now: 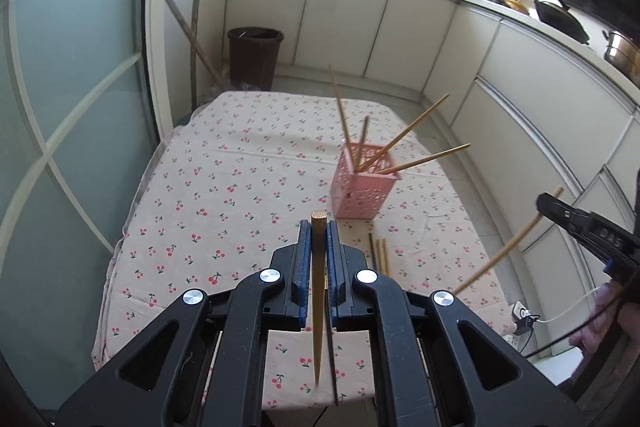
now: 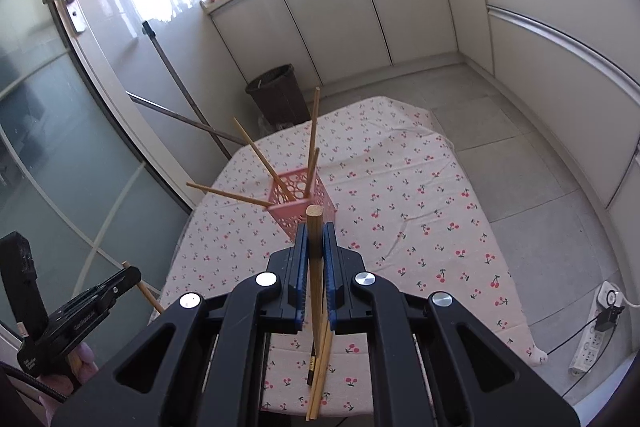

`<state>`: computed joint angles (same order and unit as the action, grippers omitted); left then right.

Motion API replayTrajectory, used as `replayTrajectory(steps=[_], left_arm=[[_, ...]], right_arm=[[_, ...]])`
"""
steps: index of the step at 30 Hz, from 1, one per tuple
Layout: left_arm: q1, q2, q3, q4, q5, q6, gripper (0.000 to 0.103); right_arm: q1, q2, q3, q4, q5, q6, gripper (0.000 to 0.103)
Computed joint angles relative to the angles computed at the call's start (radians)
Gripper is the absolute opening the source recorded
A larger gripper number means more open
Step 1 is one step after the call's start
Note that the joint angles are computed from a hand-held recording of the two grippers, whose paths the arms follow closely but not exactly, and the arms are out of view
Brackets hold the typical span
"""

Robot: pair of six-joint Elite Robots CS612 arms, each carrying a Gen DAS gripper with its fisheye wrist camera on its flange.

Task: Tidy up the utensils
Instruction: 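Carry the left gripper's stick into the pink holder and open while the right carries its stick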

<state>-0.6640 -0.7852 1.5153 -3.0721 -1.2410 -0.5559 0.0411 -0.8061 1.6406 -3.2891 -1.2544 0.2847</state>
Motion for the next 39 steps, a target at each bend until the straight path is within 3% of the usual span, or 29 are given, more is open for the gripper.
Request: replayTrajectory(steps=[6, 12, 21, 31, 33, 35, 39], left_arm=[[-0.005, -0.023, -0.02, -0.026, -0.032, 0.03, 0.007], [-0.003, -0.015, -0.121, -0.013, -0.067, 0.085, 0.007], [-0.008, 0.046, -0.292, 0.039, 0.024, 0.131, 0.007], [0.013, 0.184, -0.524, 0.171, 0.133, 0.056, 0.008], [0.02, 0.213, -0.569, 0.254, 0.129, 0.031, 0.009], [0.031, 0.217, -0.569, 0.283, 0.086, -0.014, 0.018], [0.036, 0.188, -0.496, 0.234, 0.095, -0.058, 0.018]], right_arm=[[-0.008, 0.003, -0.007, -0.023, 0.014, 0.025, 0.008], [-0.024, 0.006, -0.014, -0.035, 0.022, 0.062, 0.008], [-0.05, 0.009, -0.008, -0.031, 0.061, 0.104, 0.008], [-0.051, 0.015, -0.019, -0.003, 0.077, 0.093, 0.008], [-0.051, 0.016, -0.022, 0.004, 0.076, 0.092, 0.008], [-0.051, 0.016, -0.023, 0.005, 0.074, 0.092, 0.008], [-0.049, 0.015, -0.023, 0.0, 0.07, 0.091, 0.008]])
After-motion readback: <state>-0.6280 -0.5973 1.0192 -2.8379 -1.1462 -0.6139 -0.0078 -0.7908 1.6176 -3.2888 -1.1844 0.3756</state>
